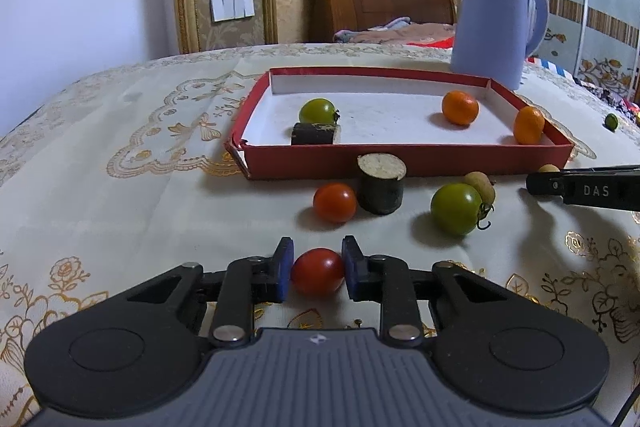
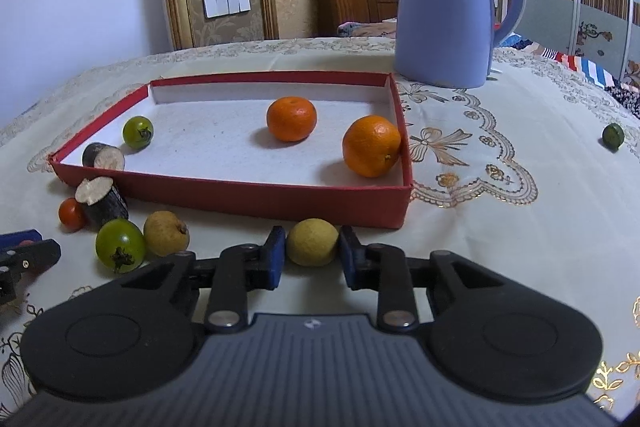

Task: Organize fruits
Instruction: 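Carry the yellow pear and red cherry tomato over the tray with both tools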

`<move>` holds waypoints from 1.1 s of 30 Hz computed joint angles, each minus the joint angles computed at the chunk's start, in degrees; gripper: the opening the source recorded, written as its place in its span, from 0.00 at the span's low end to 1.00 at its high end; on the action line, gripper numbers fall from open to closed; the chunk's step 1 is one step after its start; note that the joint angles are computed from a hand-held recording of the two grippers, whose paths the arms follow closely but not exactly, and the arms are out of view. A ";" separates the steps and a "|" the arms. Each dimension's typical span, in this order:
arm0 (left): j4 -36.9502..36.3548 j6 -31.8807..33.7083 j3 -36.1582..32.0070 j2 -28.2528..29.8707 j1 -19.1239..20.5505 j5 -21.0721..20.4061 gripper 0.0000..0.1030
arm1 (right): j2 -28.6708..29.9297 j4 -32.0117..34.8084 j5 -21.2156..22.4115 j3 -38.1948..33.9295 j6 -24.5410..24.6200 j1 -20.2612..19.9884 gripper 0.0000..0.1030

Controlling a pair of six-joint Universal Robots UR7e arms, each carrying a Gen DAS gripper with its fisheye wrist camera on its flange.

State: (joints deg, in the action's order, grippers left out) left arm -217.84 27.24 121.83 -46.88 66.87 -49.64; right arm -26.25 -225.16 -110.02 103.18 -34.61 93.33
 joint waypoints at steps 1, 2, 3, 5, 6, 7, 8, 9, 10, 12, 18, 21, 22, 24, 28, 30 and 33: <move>0.06 -0.18 -0.02 -0.05 0.01 0.02 0.24 | 0.07 -0.24 -0.10 0.03 0.04 0.04 0.27; -0.10 -0.30 -0.10 0.04 -0.03 0.32 0.24 | 0.07 -0.42 -0.02 0.09 0.02 0.02 0.27; -0.38 -0.33 -0.19 0.17 -0.07 0.63 0.24 | 0.07 -0.67 0.12 0.17 0.02 -0.01 0.27; -0.69 -0.25 -0.25 0.26 -0.07 0.76 0.24 | -0.01 -1.07 0.74 0.39 0.16 -0.16 0.27; -0.73 0.00 -0.25 0.30 -0.13 0.84 0.24 | -0.01 -1.19 0.86 0.42 0.25 -0.20 0.27; -0.76 0.16 -0.26 0.36 -0.24 1.06 0.24 | -0.01 -1.15 0.89 0.40 0.33 -0.19 0.27; -0.59 0.24 -0.28 0.37 -0.33 1.25 0.24 | -0.05 -1.20 1.02 0.45 0.44 -0.24 0.27; -0.05 0.09 -0.29 0.22 -0.40 1.29 0.24 | -0.12 -1.39 1.32 0.59 0.61 -0.33 0.27; 0.78 -0.36 -0.23 -0.13 -0.46 1.08 0.24 | -0.18 -1.57 1.56 0.74 0.69 -0.40 0.27; 1.99 -0.65 -0.30 -0.69 -0.63 0.59 0.24 | -0.15 -1.66 1.61 0.74 0.59 -0.36 0.27; 3.41 1.63 -1.67 -1.47 -2.12 0.62 0.24 | -0.08 -2.75 0.93 0.93 -2.27 0.49 0.27; 3.68 1.90 -3.25 -1.26 -2.67 0.38 0.24 | -0.70 -3.14 1.17 0.99 -2.24 0.80 0.27; 3.90 1.72 -3.75 -1.16 -2.77 0.25 0.24 | -0.77 -3.44 1.01 0.75 -2.82 1.05 0.27; 6.27 0.49 -5.18 -1.14 -2.80 -0.43 0.24 | -0.79 -3.89 0.45 -0.13 -3.90 1.64 0.27; 8.25 0.59 -8.78 0.55 -2.97 -0.24 0.24 | 0.02 -3.85 -0.61 -3.41 -6.15 2.73 0.27; 9.96 -0.33 -10.39 1.02 -2.87 -0.26 0.24 | 0.48 -1.99 -1.37 -5.53 -6.14 3.05 0.27; 11.71 -0.98 -13.41 2.39 -2.64 0.05 0.24 | 1.69 0.46 -2.42 -8.69 -6.18 3.34 0.27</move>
